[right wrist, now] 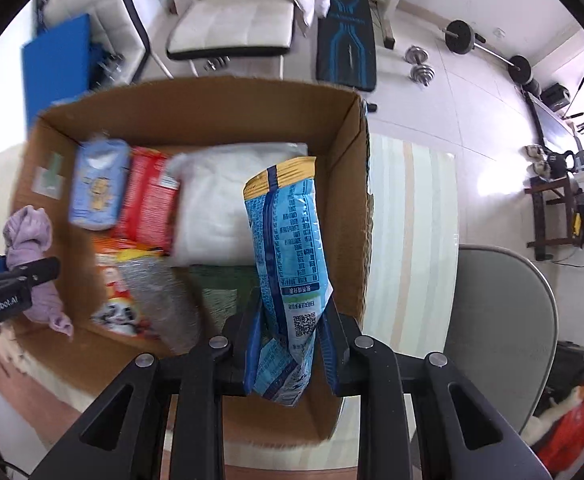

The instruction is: Organize soft objects

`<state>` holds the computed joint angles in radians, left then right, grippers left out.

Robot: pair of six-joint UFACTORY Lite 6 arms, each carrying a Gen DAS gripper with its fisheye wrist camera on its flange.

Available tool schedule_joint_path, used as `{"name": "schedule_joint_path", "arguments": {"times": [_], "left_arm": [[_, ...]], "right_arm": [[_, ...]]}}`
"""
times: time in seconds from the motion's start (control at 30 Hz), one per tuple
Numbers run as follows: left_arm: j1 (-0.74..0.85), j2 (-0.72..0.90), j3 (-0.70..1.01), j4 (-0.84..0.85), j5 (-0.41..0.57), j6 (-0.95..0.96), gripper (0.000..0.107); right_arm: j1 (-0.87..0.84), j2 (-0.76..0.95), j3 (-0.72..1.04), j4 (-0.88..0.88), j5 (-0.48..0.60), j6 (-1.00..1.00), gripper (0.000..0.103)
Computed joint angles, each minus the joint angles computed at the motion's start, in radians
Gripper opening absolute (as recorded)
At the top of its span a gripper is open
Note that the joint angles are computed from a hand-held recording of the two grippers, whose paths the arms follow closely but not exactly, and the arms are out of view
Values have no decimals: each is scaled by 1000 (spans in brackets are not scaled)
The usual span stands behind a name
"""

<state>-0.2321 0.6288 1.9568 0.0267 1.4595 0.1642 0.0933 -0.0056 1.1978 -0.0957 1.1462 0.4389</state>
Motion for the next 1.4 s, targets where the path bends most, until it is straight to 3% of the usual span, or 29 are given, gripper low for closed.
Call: {"name": "schedule_joint_path", "arguments": {"times": [0.2,0.27,0.3,0.33,0.4,0.5,0.6,0.9,1.2,1.4], "left_arm": [[49,125,116,-77,101,-7,42],[53,116,121,-94,101,24,59],[47,90,102,-91,80,42,80],[42,52,72,-83,46,52,93],[42,2,43,-91,19,63,95],[47,-77,0,-103,3,68,98],[41,-200,-104,-73,-59,73,98],[16,-391,-312,-47,-176,55,98],[20,-482,-306,-65,-134,61,98],[30,-648,-277,-59,-77,49,98]], "right_arm": [[-17,62,-26,-12,-46,18,28],[-17,82,-10,-12,-36,20,40],[-21,82,-8,2,-37,15,55],[-36,73,-12,47,-54,-9,71],[-32,58,-14,74,-69,-2,84],[-2,32,-18,62,-72,35,87],[34,-2,-31,54,-62,59,102],[161,-168,-183,32,-70,219,103],[214,-295,-209,0,-13,314,103],[326,-433,-145,-78,117,442,103]]}}
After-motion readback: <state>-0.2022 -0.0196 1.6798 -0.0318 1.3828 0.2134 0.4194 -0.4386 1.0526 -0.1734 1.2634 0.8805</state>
